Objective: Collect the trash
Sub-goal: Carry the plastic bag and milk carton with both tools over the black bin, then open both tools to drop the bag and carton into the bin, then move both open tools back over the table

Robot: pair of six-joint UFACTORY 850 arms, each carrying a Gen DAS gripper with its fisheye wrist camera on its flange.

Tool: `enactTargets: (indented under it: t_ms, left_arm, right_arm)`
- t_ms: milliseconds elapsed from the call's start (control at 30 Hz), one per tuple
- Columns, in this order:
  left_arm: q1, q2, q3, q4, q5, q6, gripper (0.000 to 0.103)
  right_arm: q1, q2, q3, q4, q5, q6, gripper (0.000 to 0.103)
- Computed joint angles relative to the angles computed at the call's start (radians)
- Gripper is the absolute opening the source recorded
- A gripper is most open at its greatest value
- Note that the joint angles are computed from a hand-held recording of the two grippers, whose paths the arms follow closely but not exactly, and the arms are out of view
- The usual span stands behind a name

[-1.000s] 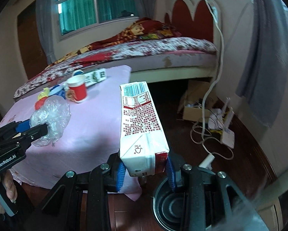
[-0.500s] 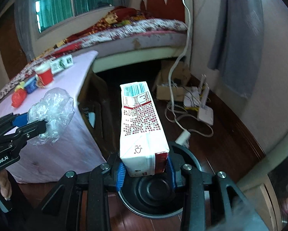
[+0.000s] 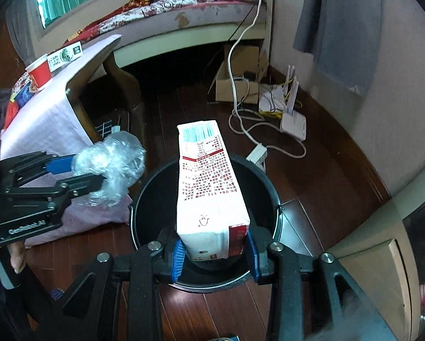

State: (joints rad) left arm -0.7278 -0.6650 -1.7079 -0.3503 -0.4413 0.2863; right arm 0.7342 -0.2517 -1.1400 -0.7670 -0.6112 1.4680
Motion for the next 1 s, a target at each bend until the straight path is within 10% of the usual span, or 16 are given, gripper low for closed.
enactTargets:
  t_ms: [167,267,533,1000]
  left_arm:
    - [0.000,-0.038,-0.043,-0.046,-0.062,0.049,0.061]
    - [0.000,-0.021,-0.020,0.041,-0.027,-0.070,0.098]
    - [-0.001,0.014,0.031,0.331,0.015,-0.397,0.100]
    - [0.003,0.046,0.038,0.437,0.039,-0.498,0.100]
  right_arm:
    - [-0.034,-0.024,0.000,0.070,0.044,-0.085,0.039]
    - [-0.050,-0.036,-0.002,0.080,-0.009,-0.047,0.083]
    - [-0.053,-0.030,-0.014,0.054,-0.086,0.017,0.098]
    - [-0.025,-0.066,-0.076,0.039,-0.115,-0.005,0.103]
